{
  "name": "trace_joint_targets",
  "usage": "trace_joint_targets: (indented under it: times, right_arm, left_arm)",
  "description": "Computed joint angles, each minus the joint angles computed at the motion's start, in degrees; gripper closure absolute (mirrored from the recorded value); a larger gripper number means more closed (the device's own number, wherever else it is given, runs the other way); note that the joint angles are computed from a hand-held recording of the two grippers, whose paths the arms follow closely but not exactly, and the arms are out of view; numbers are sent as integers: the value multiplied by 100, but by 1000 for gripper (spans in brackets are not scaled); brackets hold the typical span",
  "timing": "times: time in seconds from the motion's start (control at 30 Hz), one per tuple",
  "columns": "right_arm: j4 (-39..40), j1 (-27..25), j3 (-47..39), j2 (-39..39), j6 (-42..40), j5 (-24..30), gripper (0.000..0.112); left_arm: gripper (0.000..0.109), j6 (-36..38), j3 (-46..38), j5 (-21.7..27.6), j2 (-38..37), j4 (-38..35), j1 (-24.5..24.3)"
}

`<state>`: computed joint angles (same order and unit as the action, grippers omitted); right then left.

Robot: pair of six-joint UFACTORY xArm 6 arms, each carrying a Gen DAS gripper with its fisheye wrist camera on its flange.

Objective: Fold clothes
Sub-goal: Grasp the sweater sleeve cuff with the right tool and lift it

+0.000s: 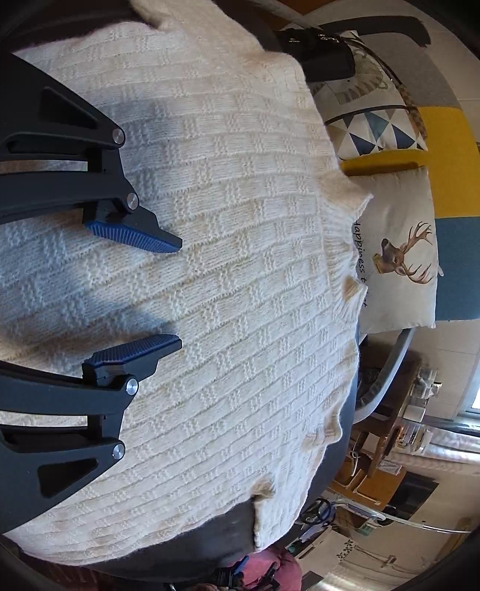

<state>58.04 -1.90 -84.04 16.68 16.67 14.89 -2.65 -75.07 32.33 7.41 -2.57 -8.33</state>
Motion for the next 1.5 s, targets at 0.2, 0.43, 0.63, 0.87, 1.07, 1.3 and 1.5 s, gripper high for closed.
trace_joint_targets:
  times: [0.2, 0.43, 0.63, 0.87, 1.07, 1.3, 1.5]
  right_arm:
    - [-800, -63, -269, 274, 722, 53, 59]
    - [-1656, -66, -623, 519, 1207, 243, 59]
    - [-2846, -218, -1207, 750, 1738, 1263, 86]
    - [-3109, -260, -1224, 784, 1733, 1418, 105]
    - [-1860, -57, -1083, 730, 587, 603, 106]
    - [-430, 306, -2263, 1177, -892, 645, 106]
    - [-1498, 553, -2980, 1453, 141, 814, 105]
  left_arm:
    - [58, -56, 52, -2, -41, 89, -46]
    - [57, 26, 21, 34, -28, -64, -20]
    - [57, 102, 13, 58, -31, -159, -3]
    - [57, 188, 77, 75, -85, -168, -3]
    - [57, 120, 37, 132, -69, -154, -4]
    - [57, 173, -107, 314, -37, -683, 100]
    - [57, 57, -112, 407, -111, -1074, 313]
